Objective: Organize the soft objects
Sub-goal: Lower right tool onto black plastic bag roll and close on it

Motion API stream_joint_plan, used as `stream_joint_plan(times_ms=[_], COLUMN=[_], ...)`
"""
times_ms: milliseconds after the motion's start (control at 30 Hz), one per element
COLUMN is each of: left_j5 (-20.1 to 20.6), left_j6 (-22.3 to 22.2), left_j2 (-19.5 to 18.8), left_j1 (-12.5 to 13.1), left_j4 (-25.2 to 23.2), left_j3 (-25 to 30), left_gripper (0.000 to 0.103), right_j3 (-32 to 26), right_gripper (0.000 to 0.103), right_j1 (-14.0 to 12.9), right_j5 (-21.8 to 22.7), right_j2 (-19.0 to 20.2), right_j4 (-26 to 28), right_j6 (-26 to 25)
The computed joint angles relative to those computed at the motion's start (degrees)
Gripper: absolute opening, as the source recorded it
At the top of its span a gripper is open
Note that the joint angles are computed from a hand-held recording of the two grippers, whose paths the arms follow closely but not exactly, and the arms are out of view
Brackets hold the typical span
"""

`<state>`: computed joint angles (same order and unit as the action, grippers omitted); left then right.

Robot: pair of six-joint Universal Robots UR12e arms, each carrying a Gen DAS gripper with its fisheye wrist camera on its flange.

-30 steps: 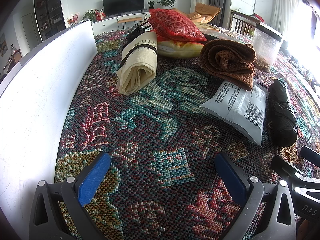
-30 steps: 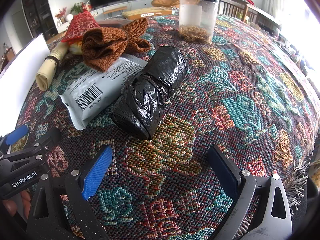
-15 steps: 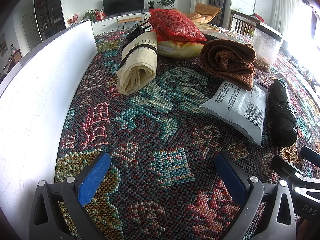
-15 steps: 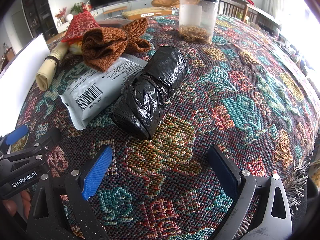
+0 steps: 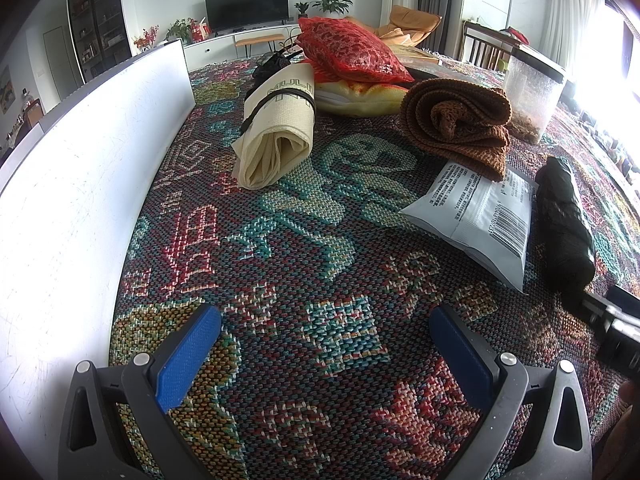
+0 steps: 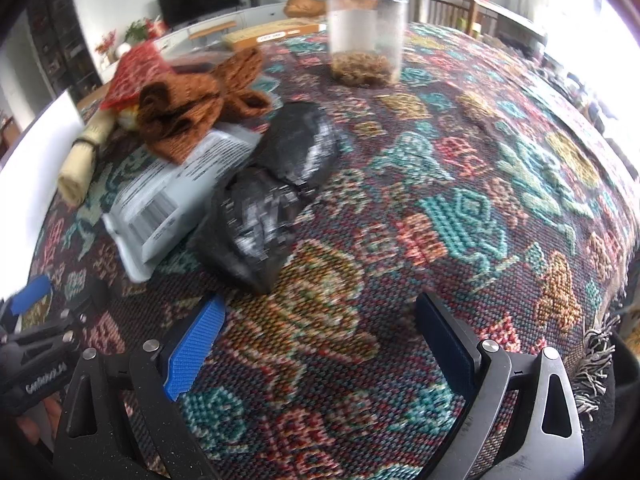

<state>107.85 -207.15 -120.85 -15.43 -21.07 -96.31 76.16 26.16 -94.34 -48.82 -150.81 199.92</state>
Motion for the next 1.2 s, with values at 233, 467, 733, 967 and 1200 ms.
stream_joint_plan(times_ms=[233, 467, 733, 967, 1200], left_j5=[-0.1, -0.1, -0.1, -0.1, -7.7], left_j6=[0.0, 0.0, 0.0, 0.0, 9.4], left_j2=[-0.1, 0.1, 0.1, 0.1, 0.4], left_j1=[0.0, 0.0, 0.0, 0.0, -0.3], left_j4=[0.0, 0.2, 0.1, -0.1, 3.4], left_j3=[0.1, -0.2, -0.2, -0.1, 2.5], left_gripper=[0.103, 0.103, 0.103, 0.103, 0.103], right_j3=[6.6, 7.1, -4.0, -3.6, -0.8], right_gripper=[0.096, 0.096, 0.094, 0.042, 0.042], right_j1=[-4.1, -4.2, -3.0, -4.4, -5.6], right_j5=[6.2, 8.1, 14.1, 12.6, 15.5], right_j2=[-1.7, -1.5, 3.6, 3.5, 2.6], right_j4=[-13.6, -17.2, -5.4, -5.9, -10.4], right_j6=[19.1, 18.9, -1.1, 1.4, 7.7])
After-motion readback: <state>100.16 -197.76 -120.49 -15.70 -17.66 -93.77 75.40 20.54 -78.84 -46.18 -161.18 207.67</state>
